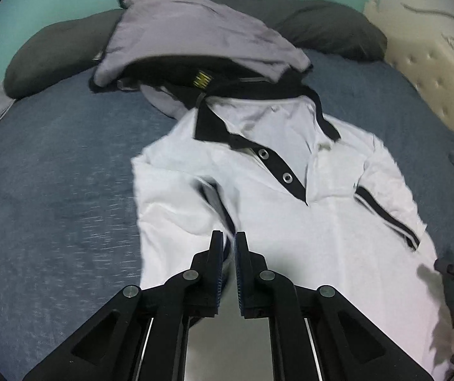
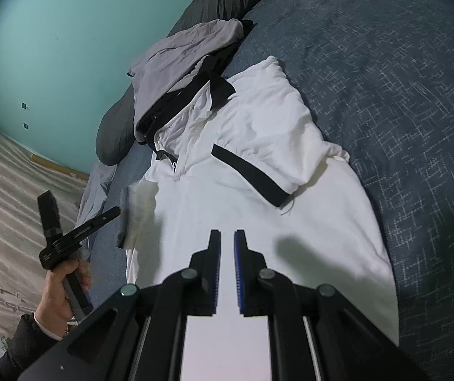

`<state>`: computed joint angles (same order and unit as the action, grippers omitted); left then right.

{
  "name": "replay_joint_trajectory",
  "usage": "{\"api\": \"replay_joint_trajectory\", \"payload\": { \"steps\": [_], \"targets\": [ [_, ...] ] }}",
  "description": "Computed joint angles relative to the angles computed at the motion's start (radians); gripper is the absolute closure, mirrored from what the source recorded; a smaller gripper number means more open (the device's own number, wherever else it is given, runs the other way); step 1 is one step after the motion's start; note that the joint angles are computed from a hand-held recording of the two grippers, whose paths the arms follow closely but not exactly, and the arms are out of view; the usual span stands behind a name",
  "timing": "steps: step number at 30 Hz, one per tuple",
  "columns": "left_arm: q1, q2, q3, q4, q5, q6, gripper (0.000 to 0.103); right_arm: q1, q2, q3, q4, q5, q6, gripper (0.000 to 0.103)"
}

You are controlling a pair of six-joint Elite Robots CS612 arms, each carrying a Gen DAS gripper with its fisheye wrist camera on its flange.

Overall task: Fold clothes
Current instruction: 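Move the left tool to the black-trimmed sleeve and close on its edge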

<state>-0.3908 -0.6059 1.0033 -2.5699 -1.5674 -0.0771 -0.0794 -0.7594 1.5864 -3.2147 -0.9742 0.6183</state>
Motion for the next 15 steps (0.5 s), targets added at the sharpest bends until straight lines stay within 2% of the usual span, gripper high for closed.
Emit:
{"api": "replay_joint_trajectory", "payload": {
  "steps": [4, 12, 15],
  "targets": [
    [0.011, -0.032, 0.051, -0.034, 0.006, -0.01, 0.087, 0.002, 0.001, -0.003, 0.004, 0.003, -0.002, 0.095],
    [0.042, -0.025, 0.075, -0.009, -0.001, -0.091, 0.086, 0.004, 0.001, -0.004, 0.009, 0.005, -0.003, 0.095],
    [0.055, -0.025, 0.096, -0.019, -0.034, -0.112, 0.086, 0.003, 0.001, -0.004, 0.008, 0.005, 0.0, 0.095]
  ]
}}
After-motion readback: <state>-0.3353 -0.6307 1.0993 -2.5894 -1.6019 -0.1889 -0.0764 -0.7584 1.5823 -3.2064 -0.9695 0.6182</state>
